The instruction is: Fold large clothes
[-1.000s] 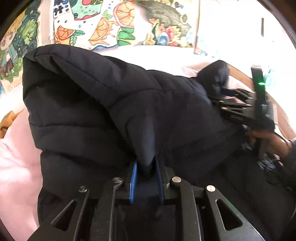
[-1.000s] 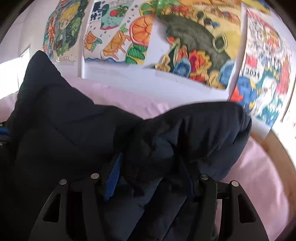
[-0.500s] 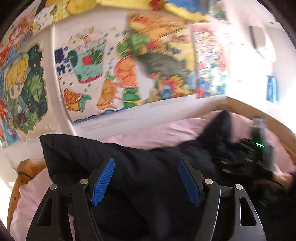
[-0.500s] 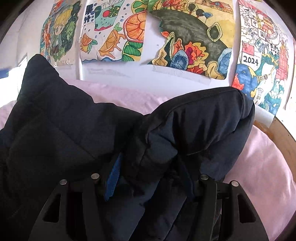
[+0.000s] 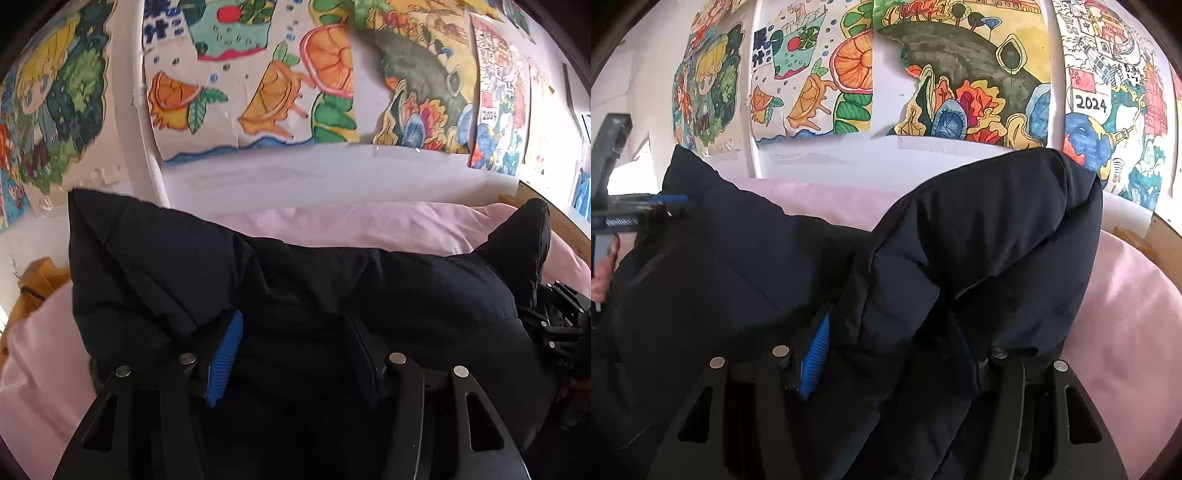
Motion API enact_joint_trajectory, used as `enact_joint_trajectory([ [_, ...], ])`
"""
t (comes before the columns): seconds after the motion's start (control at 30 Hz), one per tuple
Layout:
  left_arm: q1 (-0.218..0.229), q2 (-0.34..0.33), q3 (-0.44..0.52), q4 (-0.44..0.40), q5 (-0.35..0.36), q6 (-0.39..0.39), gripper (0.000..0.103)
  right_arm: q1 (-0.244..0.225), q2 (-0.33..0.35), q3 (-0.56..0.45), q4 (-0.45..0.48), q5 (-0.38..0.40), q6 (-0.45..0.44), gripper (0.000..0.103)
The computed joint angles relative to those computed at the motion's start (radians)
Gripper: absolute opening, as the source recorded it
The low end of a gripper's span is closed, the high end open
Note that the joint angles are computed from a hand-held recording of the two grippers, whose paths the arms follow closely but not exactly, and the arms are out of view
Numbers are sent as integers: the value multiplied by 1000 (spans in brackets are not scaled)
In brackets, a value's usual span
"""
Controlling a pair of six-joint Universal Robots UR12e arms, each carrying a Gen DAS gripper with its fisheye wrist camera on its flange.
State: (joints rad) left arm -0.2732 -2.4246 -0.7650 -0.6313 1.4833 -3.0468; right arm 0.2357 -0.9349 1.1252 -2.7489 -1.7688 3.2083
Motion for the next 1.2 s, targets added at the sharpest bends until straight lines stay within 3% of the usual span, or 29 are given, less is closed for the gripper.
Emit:
enact_joint_trajectory([
  [0.13,6,-25,13,4,-18,-18,53,-9,19,-20,19,25,9,55],
  [0.33,-2,-55,32,19,26,0,53,-4,53,-53,23,-1,-19,55],
  [0.57,4,-7,-53,134,-9,-3,56,-13,37,-27,-10,45,3,57],
  [0.67,2,23,-82,137,-5,-10,69,-20,15,-2,-39,78,29,60],
  [0.73,2,40,-101,145,-3,-9,87,-19,5,8,-43,72,40,63],
  [0.8,3,61,-130,158,-7,-14,93,-17,-3,12,-35,64,50,65],
  [0.97,4,102,-177,108,-57,-2,93,-19,-27,30,-6,73,83,71],
  [1.2,-24,132,-209,46,33,74,93,-11,-61,60,15,56,38,77],
])
